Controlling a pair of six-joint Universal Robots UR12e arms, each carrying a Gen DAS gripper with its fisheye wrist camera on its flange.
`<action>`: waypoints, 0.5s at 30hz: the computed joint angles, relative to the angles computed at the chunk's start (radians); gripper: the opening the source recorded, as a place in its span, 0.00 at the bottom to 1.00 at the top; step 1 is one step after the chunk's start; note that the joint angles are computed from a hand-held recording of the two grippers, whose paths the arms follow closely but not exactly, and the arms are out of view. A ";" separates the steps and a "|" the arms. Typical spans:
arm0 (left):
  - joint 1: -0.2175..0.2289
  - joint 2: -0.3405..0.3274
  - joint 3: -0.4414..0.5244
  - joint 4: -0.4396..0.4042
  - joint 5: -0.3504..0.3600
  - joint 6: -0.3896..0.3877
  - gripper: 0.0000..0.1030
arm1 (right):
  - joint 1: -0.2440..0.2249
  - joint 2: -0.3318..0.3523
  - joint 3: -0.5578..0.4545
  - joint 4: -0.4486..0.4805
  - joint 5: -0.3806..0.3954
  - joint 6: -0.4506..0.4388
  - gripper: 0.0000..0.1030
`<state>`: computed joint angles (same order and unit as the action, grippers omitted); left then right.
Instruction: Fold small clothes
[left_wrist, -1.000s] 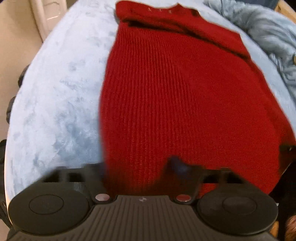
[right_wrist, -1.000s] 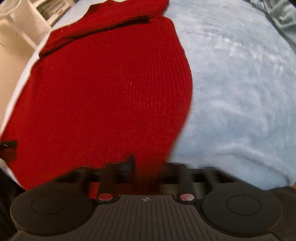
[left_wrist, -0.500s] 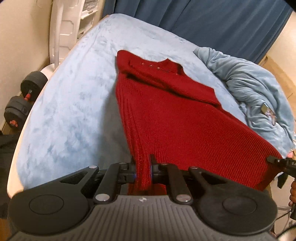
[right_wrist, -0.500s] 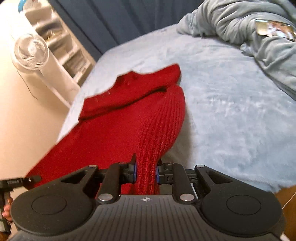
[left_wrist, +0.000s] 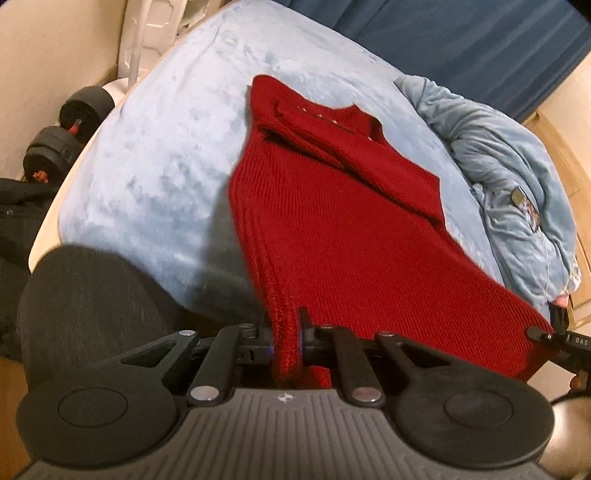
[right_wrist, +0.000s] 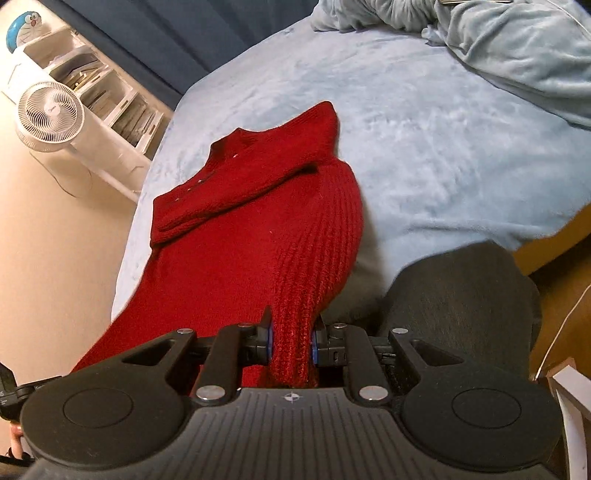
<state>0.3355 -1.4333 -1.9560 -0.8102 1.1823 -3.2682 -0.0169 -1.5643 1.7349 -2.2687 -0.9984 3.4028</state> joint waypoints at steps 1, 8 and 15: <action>0.005 -0.009 0.011 -0.003 -0.006 -0.005 0.10 | 0.001 0.012 -0.017 0.005 0.007 0.004 0.17; 0.007 -0.170 0.212 0.006 -0.038 -0.047 0.10 | 0.012 0.193 -0.232 -0.018 0.040 0.144 0.17; -0.044 -0.549 0.665 -0.015 0.071 -0.218 0.20 | 0.067 0.575 -0.722 0.088 -0.061 0.362 0.29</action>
